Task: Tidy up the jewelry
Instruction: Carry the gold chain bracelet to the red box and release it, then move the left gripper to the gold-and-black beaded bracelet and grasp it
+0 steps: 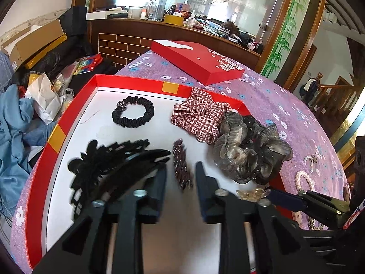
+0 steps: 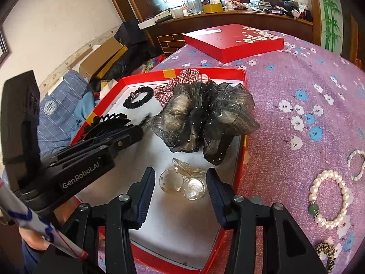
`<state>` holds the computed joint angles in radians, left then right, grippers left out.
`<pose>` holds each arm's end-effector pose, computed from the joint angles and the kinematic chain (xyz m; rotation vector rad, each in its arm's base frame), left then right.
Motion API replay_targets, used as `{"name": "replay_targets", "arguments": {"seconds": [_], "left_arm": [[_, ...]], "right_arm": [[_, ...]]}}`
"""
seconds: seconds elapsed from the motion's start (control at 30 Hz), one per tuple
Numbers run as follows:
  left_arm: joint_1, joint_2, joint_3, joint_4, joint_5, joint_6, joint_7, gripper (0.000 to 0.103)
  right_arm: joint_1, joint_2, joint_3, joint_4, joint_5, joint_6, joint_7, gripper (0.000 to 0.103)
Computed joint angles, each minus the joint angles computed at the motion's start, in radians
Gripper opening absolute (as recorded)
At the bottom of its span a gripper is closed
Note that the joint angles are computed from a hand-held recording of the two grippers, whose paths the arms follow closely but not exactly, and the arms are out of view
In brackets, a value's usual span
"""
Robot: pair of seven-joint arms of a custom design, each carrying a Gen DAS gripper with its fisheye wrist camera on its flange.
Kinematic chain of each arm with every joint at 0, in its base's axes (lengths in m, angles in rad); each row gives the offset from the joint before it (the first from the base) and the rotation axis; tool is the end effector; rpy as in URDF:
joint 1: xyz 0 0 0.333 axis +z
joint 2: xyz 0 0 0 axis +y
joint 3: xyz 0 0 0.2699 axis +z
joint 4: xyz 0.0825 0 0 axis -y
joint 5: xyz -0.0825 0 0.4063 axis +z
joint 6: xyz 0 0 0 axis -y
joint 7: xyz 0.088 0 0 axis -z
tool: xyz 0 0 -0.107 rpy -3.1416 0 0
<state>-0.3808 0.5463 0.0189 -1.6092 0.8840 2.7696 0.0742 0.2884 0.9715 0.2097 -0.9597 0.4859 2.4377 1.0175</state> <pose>0.6608 -0.2877 0.3151 -2.1091 1.4120 -0.8477 0.7396 0.3252 0.3093 -2.1306 1.0976 0.0090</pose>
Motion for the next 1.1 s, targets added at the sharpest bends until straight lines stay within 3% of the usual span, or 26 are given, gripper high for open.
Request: {"name": "replay_targets", "arguments": {"seconds": [0.07,0.4,0.77,1.1], "left_arm": [[-0.011,-0.006,0.014,-0.006,0.022,0.002,-0.028,0.041],[-0.034,-0.026,0.034,-0.017,0.15,-0.001,-0.146,0.041],[-0.033,-0.049,-0.003,-0.014,0.209,-0.088,-0.161,0.041],[-0.065,-0.056,-0.068,0.046,0.196,-0.143,-0.029,0.041]], "right_arm": [[-0.01,-0.017,0.009,-0.026,0.012,0.008,-0.012,0.052],[-0.156,-0.231,0.095,-0.305,0.261,0.1,-0.181,0.053],[-0.242,-0.335,0.032,-0.433,0.431,0.148,-0.168,0.053],[-0.29,-0.351,0.009,-0.47,0.481,0.15,-0.161,0.053]]}}
